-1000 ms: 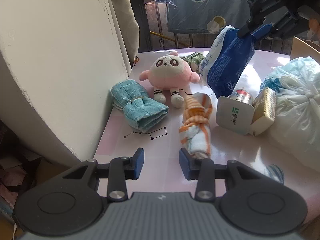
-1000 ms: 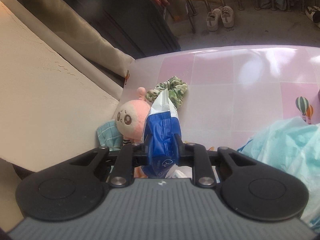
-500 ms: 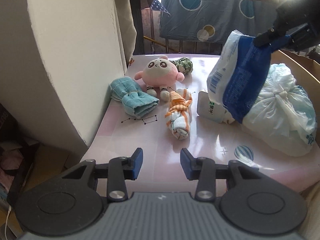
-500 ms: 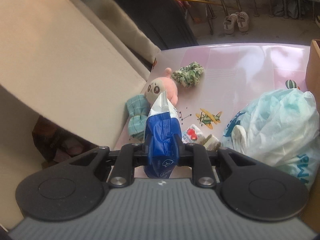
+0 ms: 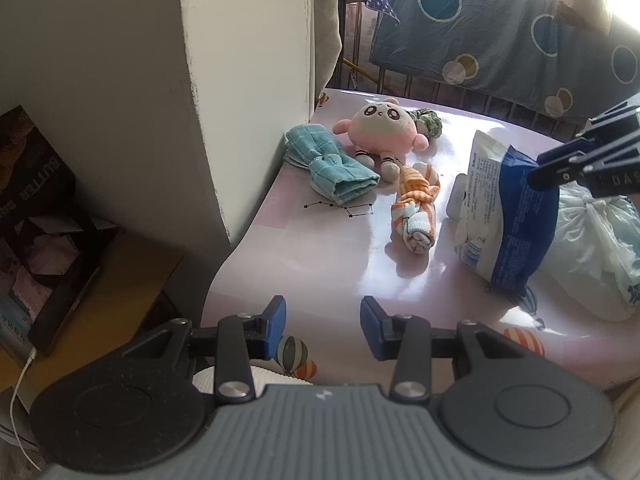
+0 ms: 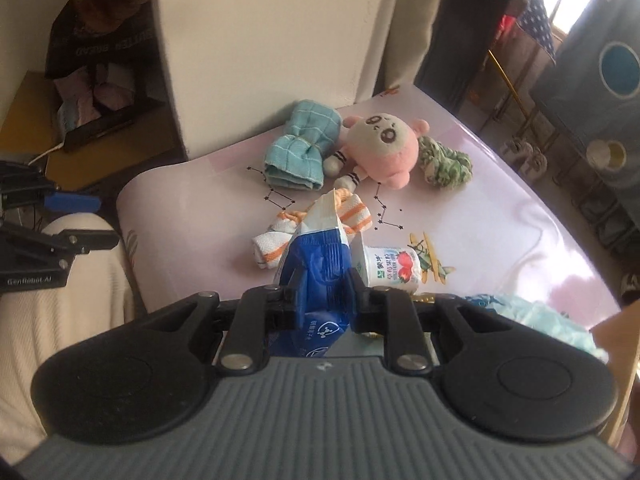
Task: Organize soft objects
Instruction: 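Carry the wet-wipe pack past the left gripper toward the cardboard box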
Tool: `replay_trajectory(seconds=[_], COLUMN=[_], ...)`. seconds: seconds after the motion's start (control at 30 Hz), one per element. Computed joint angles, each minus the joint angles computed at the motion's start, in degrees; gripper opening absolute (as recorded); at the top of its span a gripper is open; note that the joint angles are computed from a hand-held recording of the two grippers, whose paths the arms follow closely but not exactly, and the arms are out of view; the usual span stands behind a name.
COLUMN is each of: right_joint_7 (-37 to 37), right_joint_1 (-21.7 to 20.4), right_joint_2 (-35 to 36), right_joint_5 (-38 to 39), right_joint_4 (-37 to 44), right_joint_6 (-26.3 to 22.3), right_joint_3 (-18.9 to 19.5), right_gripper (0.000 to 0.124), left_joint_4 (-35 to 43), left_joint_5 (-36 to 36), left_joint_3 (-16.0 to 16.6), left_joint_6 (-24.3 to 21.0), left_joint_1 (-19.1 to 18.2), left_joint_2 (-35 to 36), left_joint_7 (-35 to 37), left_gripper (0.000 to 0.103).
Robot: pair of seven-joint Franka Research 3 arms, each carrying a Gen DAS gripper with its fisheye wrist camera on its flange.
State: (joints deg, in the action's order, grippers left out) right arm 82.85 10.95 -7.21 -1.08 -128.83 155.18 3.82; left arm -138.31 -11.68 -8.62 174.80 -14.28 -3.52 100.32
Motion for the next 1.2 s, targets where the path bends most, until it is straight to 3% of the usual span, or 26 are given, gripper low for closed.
replay_trajectory(seconds=[0.23, 0.43, 0.63, 0.77, 0.9, 1.03, 1.2], right_joint_7=[-12.57, -24.70, -25.47, -23.67, -25.89, -29.75, -30.38], right_joint_1=[3.19, 6.56, 6.44, 5.90, 6.73, 7.01, 7.11], right_joint_2=[-2.59, -3.78, -2.67, -1.32, -2.33, -5.55, -9.57], right_joint_5=[2.07, 10.24, 12.02, 12.55, 25.91, 42.90, 66.69], right_joint_4=[-2.95, -3.99, -4.33, -6.01, -7.98, -10.67, -15.72], right_joint_6=[-0.39, -4.42, -7.08, -5.59, -2.36, -1.07, 3.93], right_joint_3=[0.61, 0.09, 1.05, 0.82, -1.82, -5.19, -9.00], right_gripper=[0.019, 0.020, 0.018, 0.018, 0.021, 0.034, 0.046], left_joint_4=[0.85, 0.16, -0.45, -0.57, -0.12, 1.33, 6.12], left_joint_5=[-14.43, -12.81, -11.17, -10.89, -14.00, -24.54, -36.39], left_joint_3=[2.01, 0.92, 0.93, 1.08, 1.45, 1.98, 0.21], left_joint_6=[-2.20, -2.12, -2.31, -2.58, -2.96, -4.18, -9.69], left_joint_1=[-2.70, -1.50, -1.81, -2.43, -3.72, -5.53, -3.88], left_joint_2=[-0.77, -1.22, -1.76, -1.85, -1.38, -0.52, 2.13], left_joint_7=[10.30, 8.12, 6.96, 7.21, 10.62, 20.60, 30.69], left_gripper=[0.042, 0.042, 0.042, 0.042, 0.043, 0.046, 0.050])
